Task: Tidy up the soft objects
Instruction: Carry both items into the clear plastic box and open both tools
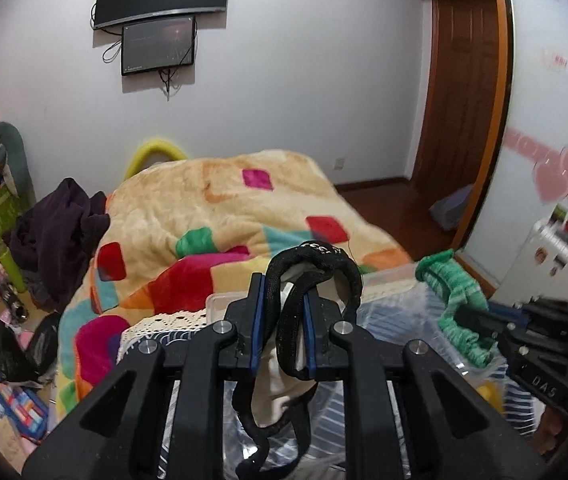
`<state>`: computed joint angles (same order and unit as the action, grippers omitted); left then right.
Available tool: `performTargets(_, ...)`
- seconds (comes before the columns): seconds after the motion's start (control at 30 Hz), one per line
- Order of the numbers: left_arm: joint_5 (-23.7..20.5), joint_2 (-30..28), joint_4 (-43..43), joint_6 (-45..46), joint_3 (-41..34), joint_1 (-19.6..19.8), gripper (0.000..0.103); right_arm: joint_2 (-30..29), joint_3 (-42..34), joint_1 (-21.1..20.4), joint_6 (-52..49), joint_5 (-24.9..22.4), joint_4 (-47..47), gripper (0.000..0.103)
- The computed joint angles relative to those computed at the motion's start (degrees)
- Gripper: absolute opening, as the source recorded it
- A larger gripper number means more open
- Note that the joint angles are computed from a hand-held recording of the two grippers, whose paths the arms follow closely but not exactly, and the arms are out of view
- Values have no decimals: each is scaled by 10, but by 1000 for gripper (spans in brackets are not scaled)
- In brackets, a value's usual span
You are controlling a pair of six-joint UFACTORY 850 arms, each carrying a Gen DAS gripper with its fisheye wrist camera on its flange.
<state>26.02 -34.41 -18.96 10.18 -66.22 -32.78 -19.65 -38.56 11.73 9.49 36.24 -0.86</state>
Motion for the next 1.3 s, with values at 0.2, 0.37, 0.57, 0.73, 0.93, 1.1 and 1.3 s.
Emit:
performTargets(0.2, -91, -38, 40, -15, -51, 7, 16, -40, -52, -1, 6, -87, -38, 9)
performTargets(0.37, -122, -59, 9, 51, -69, -2, 16, -60, -71, 2, -7, -144, -51, 9)
performTargets(0.57, -136, -54, 83, -27, -64, 1, 20, -61, -72, -7, 33, -164, -97, 12)
performTargets(0.73, -141, -44, 111, -75, -56, 7, 34, -52, -65, -5, -5, -162, -63, 21)
performTargets(0.93, -97, 1, 49, -7, -2, 1, 59, -22, -37, 2, -71, -117, 5, 45)
performTargets(1.1, -56, 50, 64, -22, 62, -3, 71, 20, 8, 11, -110, -66, 52, 61)
performTargets(1.3, 7, 97, 49, -22, 141, -11, 89, 53, 63, 14, -98, -9, 69, 69)
